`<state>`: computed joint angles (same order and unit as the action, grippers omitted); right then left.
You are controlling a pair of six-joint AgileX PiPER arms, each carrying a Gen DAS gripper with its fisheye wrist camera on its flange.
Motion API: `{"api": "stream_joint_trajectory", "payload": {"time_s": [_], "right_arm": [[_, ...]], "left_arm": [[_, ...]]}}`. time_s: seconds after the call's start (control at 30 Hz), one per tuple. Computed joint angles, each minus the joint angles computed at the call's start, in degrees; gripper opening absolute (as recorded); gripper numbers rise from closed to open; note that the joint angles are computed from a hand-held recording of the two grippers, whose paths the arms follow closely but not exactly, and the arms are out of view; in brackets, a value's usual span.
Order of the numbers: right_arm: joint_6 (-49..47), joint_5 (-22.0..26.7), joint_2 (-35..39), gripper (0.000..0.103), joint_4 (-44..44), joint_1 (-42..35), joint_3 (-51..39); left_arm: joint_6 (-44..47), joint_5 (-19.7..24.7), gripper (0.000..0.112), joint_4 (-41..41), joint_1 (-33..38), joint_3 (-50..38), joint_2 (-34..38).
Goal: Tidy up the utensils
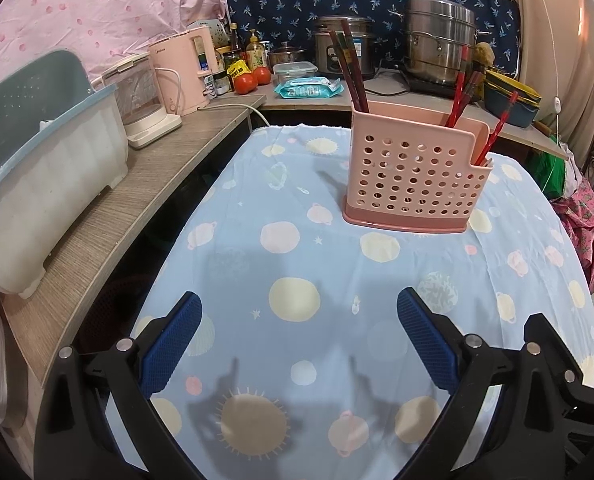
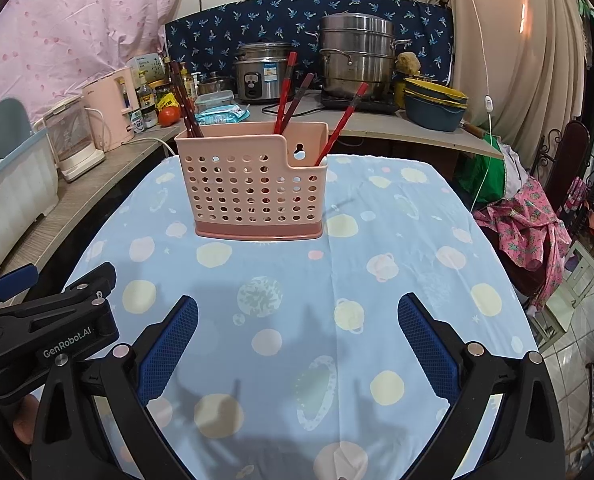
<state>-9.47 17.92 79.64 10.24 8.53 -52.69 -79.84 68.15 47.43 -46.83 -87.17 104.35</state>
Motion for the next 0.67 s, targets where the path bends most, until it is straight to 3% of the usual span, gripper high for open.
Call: {"api": "stream_joint_trajectory", "payload": {"time_s": [0.67], "right_arm": [[2.25, -0.45, 0.89, 0.097, -2.43, 0.23, -0.69]], "left_arm": [[1.12, 0.27, 0.094, -0.19, 0.44, -1.23, 0.67]]}}
